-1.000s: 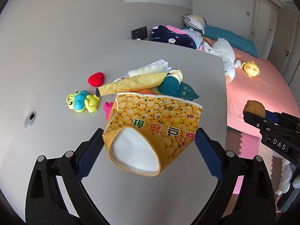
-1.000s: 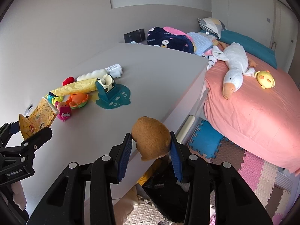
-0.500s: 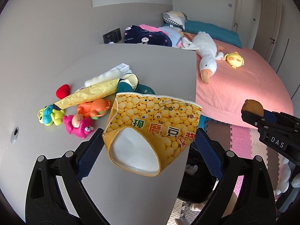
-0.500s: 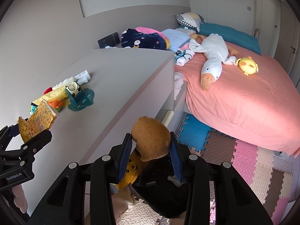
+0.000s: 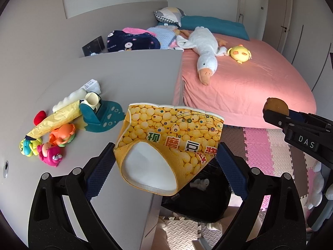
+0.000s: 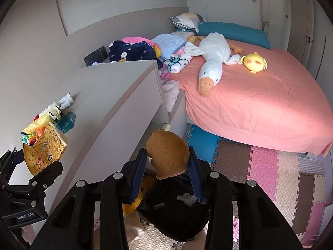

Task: Collect trash
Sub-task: 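Carry the bag and plush over the bin and open both tools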

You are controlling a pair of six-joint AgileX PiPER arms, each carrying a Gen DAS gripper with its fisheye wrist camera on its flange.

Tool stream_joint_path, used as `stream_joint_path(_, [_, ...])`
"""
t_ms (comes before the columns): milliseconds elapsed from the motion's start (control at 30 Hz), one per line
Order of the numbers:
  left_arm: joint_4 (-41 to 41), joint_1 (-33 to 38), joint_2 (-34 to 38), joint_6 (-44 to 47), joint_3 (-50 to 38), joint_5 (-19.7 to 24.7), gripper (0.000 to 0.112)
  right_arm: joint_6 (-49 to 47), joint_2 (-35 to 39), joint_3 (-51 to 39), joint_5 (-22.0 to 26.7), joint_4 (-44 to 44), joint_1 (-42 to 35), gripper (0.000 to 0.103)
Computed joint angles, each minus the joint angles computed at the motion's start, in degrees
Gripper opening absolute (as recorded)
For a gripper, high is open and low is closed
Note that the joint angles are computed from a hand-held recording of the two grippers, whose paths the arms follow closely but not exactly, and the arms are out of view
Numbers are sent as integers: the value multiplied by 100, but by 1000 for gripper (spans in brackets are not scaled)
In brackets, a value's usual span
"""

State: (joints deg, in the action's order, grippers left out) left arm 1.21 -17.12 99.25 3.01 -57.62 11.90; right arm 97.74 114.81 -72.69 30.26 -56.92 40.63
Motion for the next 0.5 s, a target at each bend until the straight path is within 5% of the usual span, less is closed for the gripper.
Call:
stream_joint_path(233, [447, -442, 231, -483, -225, 99, 92, 441, -312, 527, -2, -350, -183, 41])
stream_joint_path(500, [-105, -678, 448, 66, -395, 178, 92, 572, -437, 816, -61, -401, -371, 41])
